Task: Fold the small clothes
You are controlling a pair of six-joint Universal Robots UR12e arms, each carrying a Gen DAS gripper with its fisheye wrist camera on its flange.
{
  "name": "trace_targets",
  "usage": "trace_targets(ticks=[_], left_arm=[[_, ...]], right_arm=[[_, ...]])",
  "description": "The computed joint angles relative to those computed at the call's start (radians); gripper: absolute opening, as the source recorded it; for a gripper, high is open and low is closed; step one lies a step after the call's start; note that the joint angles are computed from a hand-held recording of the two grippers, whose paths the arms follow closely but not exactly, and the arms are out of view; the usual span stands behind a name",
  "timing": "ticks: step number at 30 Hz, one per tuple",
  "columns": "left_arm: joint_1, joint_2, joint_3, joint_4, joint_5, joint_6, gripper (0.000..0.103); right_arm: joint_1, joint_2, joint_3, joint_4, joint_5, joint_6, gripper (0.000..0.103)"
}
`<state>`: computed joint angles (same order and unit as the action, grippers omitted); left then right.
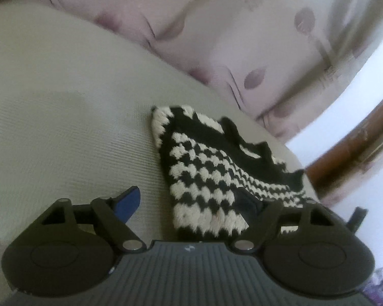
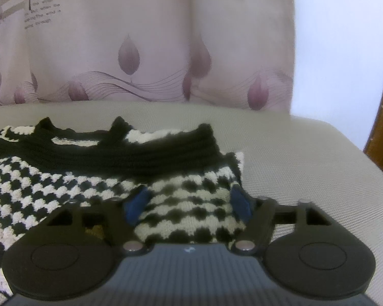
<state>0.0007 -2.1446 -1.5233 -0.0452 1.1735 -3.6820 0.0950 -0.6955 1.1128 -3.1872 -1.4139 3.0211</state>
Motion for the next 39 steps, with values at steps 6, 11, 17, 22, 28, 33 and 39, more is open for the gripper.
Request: trace_targets(ticks=[6,11,17,22,28,33,39], left_arm=[[0.033,-0.069,0.086,-0.014,-0.136,-0.041,0.046],[0.023,-0.087,0.108,-0.027,-0.103,0.028,0.020],[-0.008,-0.072,0.090,0.028,0.014,-0.004,0.014],[-0.042,-0.059,0.111,0.032,0.072,-0.037,0.013],[-0.104,-0.061,0.176,-0.011,0.109,-0.019,0.012],[-0.151,-0.080,0.191,0.013,0.120,-0.032,0.012],[-0.178,-0.122,0.181,0.115,0.117,-0.035,0.013]], right_arm=[[-0.010,-0.001,-0.005,0.034,0.021,0.058,0.094],[-0.006,-0.001,-0.002,0.019,0.009,0.045,0.094],[-0.005,-0.001,0.007,-0.015,0.009,0.035,0.094],[-0.015,0.002,0.042,-0.184,0.037,0.079,0.096],[-0.022,0.012,0.057,-0.325,0.054,0.115,0.097],[-0.050,-0.007,0.065,-0.270,0.266,0.230,0.096],[-0.098,0.057,-0.072,-0.240,0.826,0.696,0.096]])
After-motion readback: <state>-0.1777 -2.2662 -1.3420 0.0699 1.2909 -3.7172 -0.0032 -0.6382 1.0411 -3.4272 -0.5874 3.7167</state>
